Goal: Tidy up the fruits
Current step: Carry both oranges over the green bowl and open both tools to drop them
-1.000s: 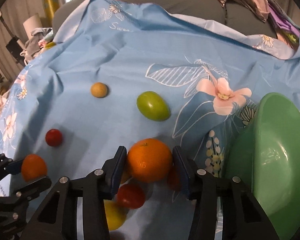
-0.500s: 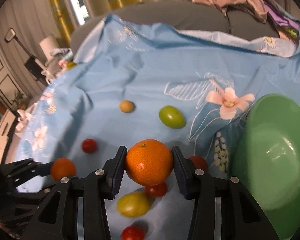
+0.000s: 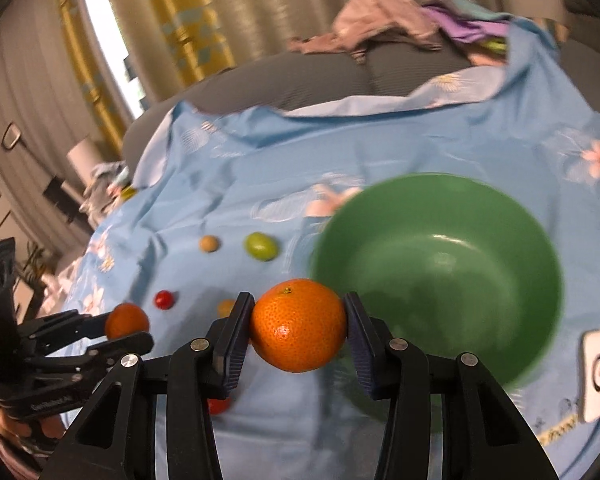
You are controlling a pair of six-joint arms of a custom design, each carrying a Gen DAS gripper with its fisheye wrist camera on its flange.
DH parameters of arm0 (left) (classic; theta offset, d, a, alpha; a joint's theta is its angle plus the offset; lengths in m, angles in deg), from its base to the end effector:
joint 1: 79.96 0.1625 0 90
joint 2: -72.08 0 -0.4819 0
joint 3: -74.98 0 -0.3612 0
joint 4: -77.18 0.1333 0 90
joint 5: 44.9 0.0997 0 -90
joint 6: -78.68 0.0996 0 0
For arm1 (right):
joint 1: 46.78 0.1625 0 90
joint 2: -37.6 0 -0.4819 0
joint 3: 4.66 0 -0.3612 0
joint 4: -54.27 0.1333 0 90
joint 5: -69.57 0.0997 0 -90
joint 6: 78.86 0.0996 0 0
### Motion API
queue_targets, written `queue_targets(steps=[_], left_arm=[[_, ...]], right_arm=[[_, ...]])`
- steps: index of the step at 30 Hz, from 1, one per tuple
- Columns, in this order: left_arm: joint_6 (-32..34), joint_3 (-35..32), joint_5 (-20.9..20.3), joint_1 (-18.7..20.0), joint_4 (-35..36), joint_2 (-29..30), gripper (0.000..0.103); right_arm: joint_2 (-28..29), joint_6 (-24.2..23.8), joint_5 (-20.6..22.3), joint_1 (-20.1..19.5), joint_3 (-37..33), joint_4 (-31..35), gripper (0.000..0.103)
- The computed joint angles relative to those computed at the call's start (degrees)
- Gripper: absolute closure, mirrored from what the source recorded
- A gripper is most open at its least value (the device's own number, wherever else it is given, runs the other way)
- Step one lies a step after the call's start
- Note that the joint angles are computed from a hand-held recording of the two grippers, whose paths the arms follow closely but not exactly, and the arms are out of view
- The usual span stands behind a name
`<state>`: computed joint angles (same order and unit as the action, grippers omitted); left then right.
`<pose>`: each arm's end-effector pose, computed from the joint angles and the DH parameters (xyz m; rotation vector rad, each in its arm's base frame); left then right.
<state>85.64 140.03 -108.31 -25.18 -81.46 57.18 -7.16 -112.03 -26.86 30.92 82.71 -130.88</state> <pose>-0.3276 -0.7724 -0.0437 0.8784 2.5674 -0.5844 -0.0398 -0.7561 0.2762 0.3815 -2.4513 1.0751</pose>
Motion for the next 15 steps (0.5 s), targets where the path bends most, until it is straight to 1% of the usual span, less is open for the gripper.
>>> queue_targets(steps=[2,6,9,10,13,15], left_arm=[[1.30,-2.37,-0.51,-0.64,1.08,1.38,0.061],[4.23,-9.26,-2.72,-1.57,4.17,5.12,0.061],[6.43,-17.21,-4.09,-2.12,8.04,9.47,0.061],[6.69,-18.88,-4.41,-2.17,8.98,10.37,0.061],[7.57,-27.07,-4.34,-2.30,14.10,14.82,0.061],[7.68,-30.69,-4.34,-2.34,16.73,16.69,0.061]], right_arm=[[-0.79,0.57,-0.38,-0.56,0.57,-0.48,0.056],[-1.59,0.88,-1.08,-1.77,1.47,-2.69,0.056],[-1.94,1.40,-1.03,-2.71,1.59,-3.12,0.056],[-2.01,1.40,-1.03,-2.99,1.62,-3.32,0.056],[-1.77,1.03,-2.25,-3.41,1.33,-3.86,0.056],[-1.78,1.11,-2.42,-3.73,1.17,-3.56,0.056]])
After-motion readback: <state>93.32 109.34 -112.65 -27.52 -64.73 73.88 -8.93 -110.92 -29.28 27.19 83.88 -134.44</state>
